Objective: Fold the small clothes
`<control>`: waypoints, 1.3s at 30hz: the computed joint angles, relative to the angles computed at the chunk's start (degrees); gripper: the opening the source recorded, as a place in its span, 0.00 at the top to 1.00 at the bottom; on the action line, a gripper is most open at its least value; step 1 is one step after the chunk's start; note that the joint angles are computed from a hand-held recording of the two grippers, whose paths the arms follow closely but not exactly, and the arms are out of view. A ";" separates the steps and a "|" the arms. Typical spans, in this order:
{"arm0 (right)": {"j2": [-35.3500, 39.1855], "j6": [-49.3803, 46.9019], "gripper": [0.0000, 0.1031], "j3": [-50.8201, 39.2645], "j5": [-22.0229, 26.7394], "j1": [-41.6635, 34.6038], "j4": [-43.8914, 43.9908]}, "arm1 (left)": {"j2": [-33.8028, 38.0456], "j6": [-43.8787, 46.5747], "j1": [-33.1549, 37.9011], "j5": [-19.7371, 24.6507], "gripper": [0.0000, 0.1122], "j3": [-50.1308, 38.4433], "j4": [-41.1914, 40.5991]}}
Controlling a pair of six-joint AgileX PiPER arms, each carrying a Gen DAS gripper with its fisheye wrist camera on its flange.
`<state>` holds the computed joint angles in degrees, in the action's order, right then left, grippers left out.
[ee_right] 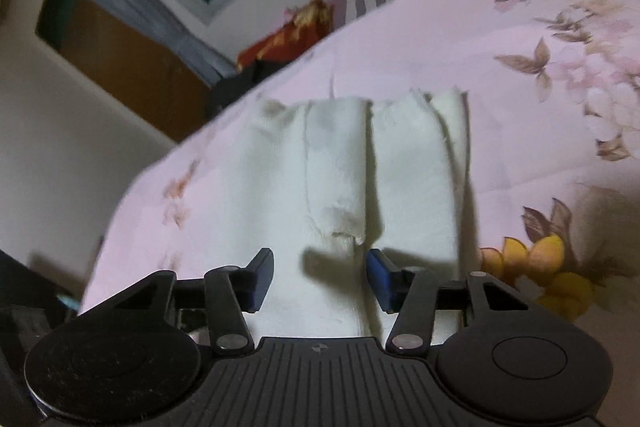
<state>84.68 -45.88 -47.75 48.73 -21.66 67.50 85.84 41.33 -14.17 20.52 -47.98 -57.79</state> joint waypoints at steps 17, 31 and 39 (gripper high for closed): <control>0.99 -0.41 0.88 -2.58 -6.61 8.23 -5.93 | 4.41 14.38 4.31 5.39 0.72 -4.13 -10.40; -7.09 -5.53 0.88 7.72 -2.27 -4.75 -6.14 | 8.03 6.82 -2.71 7.50 0.70 -10.44 4.76; -5.86 -1.65 0.88 5.23 -3.23 -2.11 -9.88 | 8.26 6.25 -2.66 9.00 0.69 -11.28 7.12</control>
